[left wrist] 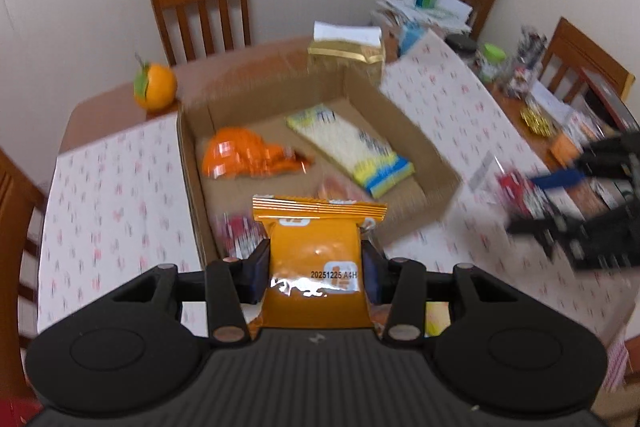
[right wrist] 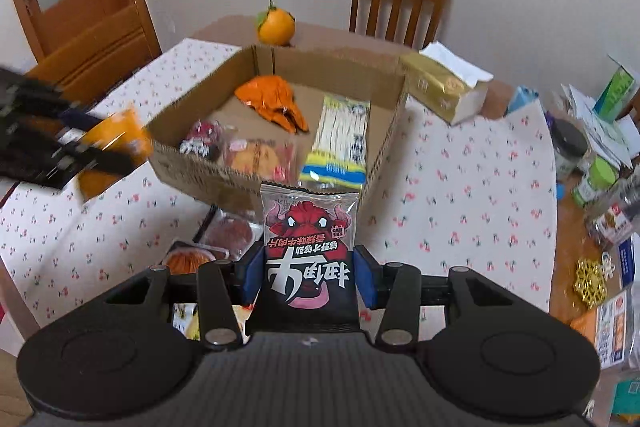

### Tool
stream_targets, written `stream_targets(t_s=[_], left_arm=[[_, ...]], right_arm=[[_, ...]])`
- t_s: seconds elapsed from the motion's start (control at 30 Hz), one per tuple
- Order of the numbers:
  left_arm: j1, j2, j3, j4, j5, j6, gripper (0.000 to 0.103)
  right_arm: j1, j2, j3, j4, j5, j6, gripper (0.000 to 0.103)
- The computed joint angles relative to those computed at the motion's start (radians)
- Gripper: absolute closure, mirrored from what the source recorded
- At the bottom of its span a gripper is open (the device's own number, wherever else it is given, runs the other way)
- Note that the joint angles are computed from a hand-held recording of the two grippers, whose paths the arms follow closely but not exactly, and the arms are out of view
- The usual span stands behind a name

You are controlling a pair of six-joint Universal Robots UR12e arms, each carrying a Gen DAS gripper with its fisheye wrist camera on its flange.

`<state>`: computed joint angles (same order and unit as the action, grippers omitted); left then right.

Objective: Organize snacks
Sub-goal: 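Carry both packs over the box, opening the left tool to drop the yellow pack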

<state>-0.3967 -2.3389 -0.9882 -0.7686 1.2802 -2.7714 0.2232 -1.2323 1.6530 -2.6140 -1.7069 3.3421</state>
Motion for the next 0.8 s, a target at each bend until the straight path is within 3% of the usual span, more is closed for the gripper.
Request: stream_targets(t_s=[0.33, 0.4, 0.47, 0.63, 0.7, 0.8], left_arm=[[-0.018, -0.236, 0.379, -0.127, 0.055, -0.078, 0.058], [-0.017, -0.259, 0.408, -0.123, 0.055, -0.117, 0.044], [-0.017, -0.256, 0.39, -0.085, 0.068, -0.161, 0.023], [-0.012, -0.188, 0.264, 0.0, 0.071, -0.157, 0.018], [-0.012, -0.146, 0.189, 0.049, 0.087, -0.143, 0.007], [-0.008, -0.084, 0.075, 0.118, 0.093, -0.141, 0.007]], right_arm=[[-0.001, 0.009, -0.012, -0.016, -0.017, 0.015, 0.051], [0.0, 0.011, -0.015, -0.01, -0.03, 0.019, 0.051], [-0.001, 0.012, -0.017, -0.005, -0.033, 0.026, 0.051], [-0.004, 0.019, -0.027, 0.008, -0.037, 0.035, 0.051], [-0.004, 0.022, -0.033, 0.009, -0.039, 0.03, 0.051], [-0.005, 0.029, -0.043, 0.006, -0.034, 0.023, 0.051]])
